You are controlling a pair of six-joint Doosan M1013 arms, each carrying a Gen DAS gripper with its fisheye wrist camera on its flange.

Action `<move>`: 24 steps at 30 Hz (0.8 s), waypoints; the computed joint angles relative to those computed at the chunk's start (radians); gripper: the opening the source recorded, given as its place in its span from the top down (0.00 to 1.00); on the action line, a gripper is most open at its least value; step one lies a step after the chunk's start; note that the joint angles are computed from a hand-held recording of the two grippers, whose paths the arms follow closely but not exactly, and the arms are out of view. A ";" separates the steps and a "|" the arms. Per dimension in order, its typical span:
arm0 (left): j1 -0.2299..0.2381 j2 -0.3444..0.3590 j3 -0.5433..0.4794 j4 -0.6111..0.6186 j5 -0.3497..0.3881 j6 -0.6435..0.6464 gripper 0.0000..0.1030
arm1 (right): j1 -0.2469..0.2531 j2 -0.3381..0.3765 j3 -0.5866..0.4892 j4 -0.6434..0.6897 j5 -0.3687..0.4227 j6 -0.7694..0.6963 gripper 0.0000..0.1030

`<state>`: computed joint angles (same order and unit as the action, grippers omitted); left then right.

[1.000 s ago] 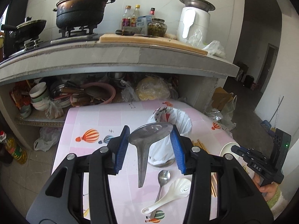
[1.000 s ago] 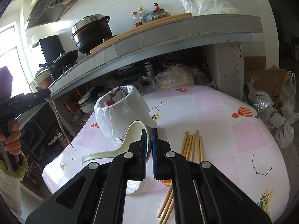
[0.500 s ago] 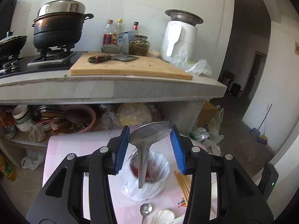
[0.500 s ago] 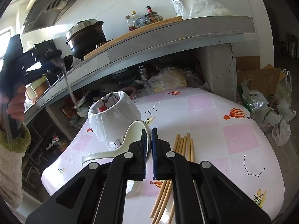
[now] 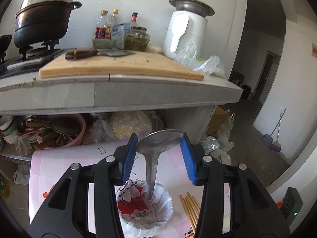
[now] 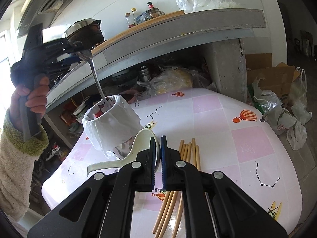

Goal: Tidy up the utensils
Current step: 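Lower the metal spoon into the holder and open the left tool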

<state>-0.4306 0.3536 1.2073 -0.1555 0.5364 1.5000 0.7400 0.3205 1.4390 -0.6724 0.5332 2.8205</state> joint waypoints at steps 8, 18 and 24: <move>0.007 0.028 0.036 -0.031 -0.004 0.016 0.59 | -0.008 0.002 0.002 0.023 -0.001 -0.009 0.95; -0.004 0.029 0.098 -0.047 -0.027 0.044 0.59 | -0.007 -0.001 0.005 0.014 0.006 0.004 0.95; -0.011 0.036 0.099 -0.017 0.007 0.023 0.59 | -0.007 -0.005 0.012 0.003 0.008 0.026 0.95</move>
